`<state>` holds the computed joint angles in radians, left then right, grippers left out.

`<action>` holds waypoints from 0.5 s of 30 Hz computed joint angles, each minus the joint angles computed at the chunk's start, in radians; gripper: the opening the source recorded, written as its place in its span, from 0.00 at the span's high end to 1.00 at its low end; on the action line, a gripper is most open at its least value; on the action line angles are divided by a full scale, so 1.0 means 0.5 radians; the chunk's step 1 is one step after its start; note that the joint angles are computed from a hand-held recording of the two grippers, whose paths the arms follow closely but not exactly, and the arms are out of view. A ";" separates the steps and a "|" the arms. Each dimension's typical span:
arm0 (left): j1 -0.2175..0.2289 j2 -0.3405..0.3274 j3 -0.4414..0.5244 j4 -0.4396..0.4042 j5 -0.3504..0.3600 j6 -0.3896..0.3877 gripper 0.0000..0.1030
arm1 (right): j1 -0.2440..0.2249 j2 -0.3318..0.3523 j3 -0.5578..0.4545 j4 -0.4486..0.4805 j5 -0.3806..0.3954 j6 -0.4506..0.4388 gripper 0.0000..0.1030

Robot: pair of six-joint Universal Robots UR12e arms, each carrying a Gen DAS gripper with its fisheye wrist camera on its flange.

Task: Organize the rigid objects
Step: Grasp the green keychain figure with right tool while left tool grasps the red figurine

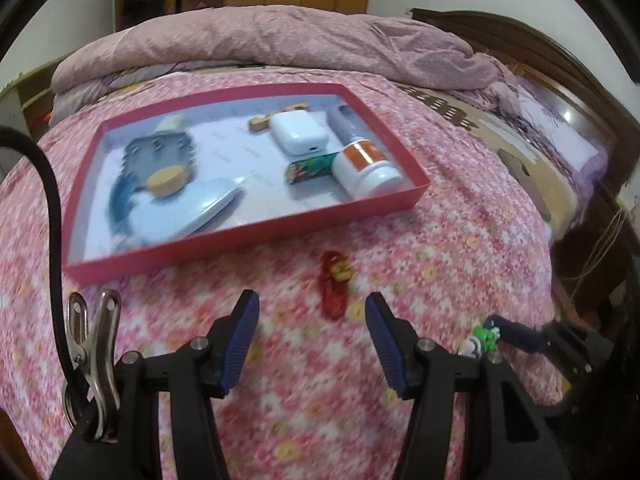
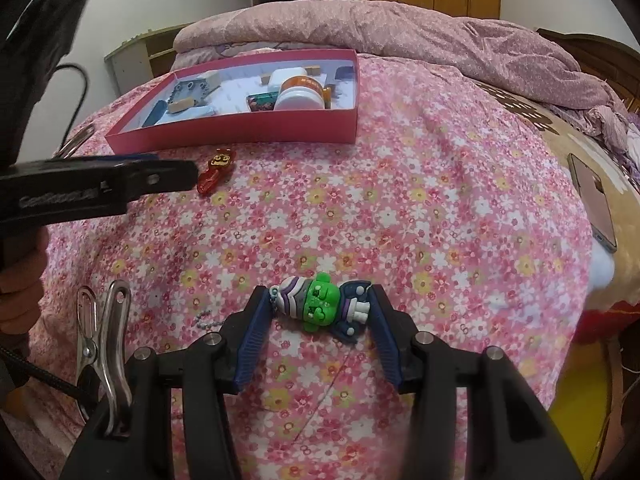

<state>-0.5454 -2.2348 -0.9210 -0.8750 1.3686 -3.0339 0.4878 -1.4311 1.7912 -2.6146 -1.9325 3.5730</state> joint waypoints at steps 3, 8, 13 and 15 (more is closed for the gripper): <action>-0.022 -0.044 0.060 -0.033 0.031 0.020 0.50 | 0.001 -0.001 0.015 -0.040 -0.003 -0.010 0.51; -0.051 -0.091 0.109 -0.047 0.097 0.072 0.53 | 0.003 -0.007 0.040 -0.097 0.003 -0.014 0.51; -0.082 -0.105 0.098 0.045 0.182 0.161 0.61 | 0.006 -0.007 0.047 -0.120 0.002 -0.014 0.51; -0.085 -0.111 0.105 0.048 0.170 0.167 0.68 | 0.007 -0.008 0.048 -0.124 0.003 -0.012 0.51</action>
